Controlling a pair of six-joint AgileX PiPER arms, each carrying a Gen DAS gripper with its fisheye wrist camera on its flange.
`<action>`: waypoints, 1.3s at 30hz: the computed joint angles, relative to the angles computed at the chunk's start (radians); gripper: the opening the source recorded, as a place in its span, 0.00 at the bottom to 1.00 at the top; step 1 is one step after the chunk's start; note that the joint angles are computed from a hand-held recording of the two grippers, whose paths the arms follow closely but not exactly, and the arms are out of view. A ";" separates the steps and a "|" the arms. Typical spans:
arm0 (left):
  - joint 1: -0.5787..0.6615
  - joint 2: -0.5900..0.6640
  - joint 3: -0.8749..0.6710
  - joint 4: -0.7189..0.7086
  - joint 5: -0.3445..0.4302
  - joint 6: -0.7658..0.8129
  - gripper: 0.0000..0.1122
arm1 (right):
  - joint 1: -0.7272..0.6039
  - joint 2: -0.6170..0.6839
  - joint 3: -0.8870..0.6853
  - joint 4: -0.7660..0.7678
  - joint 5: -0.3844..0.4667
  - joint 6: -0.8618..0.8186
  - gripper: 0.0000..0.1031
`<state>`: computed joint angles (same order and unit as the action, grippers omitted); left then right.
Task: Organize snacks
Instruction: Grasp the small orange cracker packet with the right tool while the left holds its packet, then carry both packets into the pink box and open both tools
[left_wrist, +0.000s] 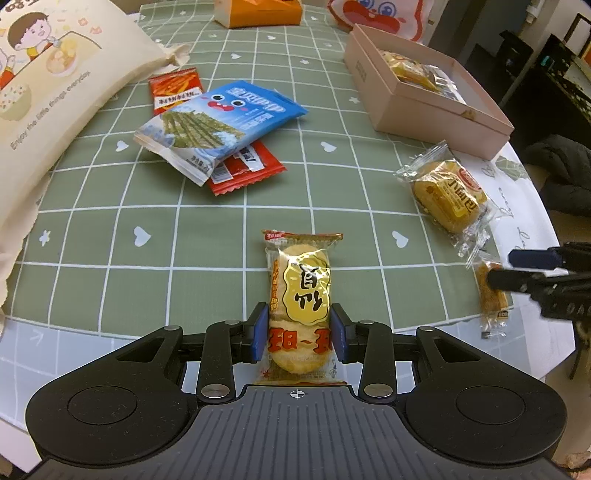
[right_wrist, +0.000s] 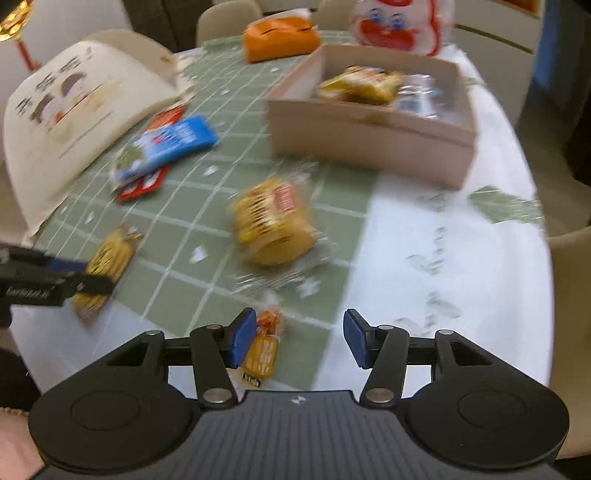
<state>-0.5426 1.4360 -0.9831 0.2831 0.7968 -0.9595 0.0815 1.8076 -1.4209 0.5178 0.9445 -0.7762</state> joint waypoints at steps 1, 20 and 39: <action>-0.001 0.000 0.003 0.000 -0.005 0.006 0.36 | 0.013 -0.006 0.012 -0.006 -0.010 0.005 0.51; 0.003 0.018 -0.025 -0.031 -0.007 0.022 0.35 | 0.073 -0.094 0.110 -0.020 -0.063 -0.029 0.30; 0.187 0.391 -0.836 -0.203 -0.045 0.479 0.35 | -0.003 0.259 -0.766 0.049 0.153 0.186 0.23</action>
<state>-0.3560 1.8267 -1.8194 0.0800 0.7518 -0.4801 0.0788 2.0662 -2.1866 0.5670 1.0978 -0.5898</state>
